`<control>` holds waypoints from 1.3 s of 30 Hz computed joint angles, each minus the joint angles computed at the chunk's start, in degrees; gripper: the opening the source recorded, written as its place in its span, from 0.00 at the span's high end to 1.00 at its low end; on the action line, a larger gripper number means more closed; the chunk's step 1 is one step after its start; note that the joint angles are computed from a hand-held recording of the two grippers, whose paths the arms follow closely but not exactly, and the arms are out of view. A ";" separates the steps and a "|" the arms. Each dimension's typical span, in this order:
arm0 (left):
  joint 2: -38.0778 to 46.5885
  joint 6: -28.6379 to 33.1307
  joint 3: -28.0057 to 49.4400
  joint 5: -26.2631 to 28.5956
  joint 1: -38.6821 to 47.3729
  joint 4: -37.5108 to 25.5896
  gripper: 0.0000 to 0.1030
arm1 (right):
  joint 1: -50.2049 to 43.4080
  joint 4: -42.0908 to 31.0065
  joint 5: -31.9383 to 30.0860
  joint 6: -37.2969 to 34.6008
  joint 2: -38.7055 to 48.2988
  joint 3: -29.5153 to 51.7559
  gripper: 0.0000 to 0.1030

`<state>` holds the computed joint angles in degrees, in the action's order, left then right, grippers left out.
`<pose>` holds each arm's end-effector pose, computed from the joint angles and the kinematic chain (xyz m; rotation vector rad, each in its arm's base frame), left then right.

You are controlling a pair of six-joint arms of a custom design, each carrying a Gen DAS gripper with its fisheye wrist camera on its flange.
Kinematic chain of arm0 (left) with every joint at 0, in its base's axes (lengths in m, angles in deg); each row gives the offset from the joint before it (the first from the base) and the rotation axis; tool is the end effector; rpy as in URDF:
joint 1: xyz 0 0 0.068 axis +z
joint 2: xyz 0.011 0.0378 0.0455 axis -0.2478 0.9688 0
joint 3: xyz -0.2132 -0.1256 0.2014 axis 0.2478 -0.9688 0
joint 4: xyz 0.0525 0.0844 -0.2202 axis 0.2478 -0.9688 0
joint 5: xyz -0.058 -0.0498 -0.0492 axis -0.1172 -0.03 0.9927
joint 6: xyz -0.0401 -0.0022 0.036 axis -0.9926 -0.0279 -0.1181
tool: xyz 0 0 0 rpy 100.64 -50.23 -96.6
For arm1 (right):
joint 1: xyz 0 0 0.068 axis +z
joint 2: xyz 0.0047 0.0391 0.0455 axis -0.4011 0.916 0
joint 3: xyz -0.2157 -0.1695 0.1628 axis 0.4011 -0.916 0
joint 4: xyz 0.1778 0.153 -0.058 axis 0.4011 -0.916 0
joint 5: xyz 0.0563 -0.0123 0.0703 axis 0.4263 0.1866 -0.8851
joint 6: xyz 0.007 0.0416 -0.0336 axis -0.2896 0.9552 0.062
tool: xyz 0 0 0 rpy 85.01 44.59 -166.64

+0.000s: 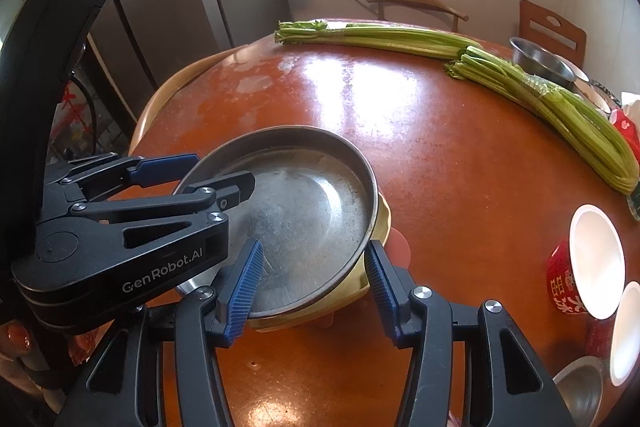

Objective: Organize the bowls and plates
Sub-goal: 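Lower the silver tray onto the yellow shell plate with the left gripper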

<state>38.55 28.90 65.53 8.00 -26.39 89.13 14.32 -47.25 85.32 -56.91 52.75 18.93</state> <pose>0.1798 -0.0355 0.1637 0.0404 2.5597 -0.0358 0.1653 0.1268 0.1626 -0.4626 2.4871 0.3212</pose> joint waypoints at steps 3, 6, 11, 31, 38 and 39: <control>1.14 0.10 -0.20 -0.03 0.13 1.05 0.53 | 0.49 0.49 0.61 0.15 1.40 0.25 0.47; 1.86 0.32 -0.59 0.16 0.33 1.92 0.53 | 0.57 1.20 0.84 0.23 2.69 0.25 0.47; 2.86 0.59 -1.28 0.58 0.31 3.16 0.53 | 1.01 2.14 1.87 0.55 3.85 -0.04 0.47; 3.27 2.57 -4.32 2.72 3.05 6.54 0.53 | 5.06 3.69 7.24 1.77 5.93 -0.16 0.47; 2.86 2.97 -4.64 3.80 4.02 6.66 0.52 | 5.38 4.39 7.35 2.11 5.51 -0.74 0.46; 2.94 3.16 -4.71 4.05 4.32 6.83 0.52 | 5.43 4.46 7.49 1.97 5.58 -0.71 0.46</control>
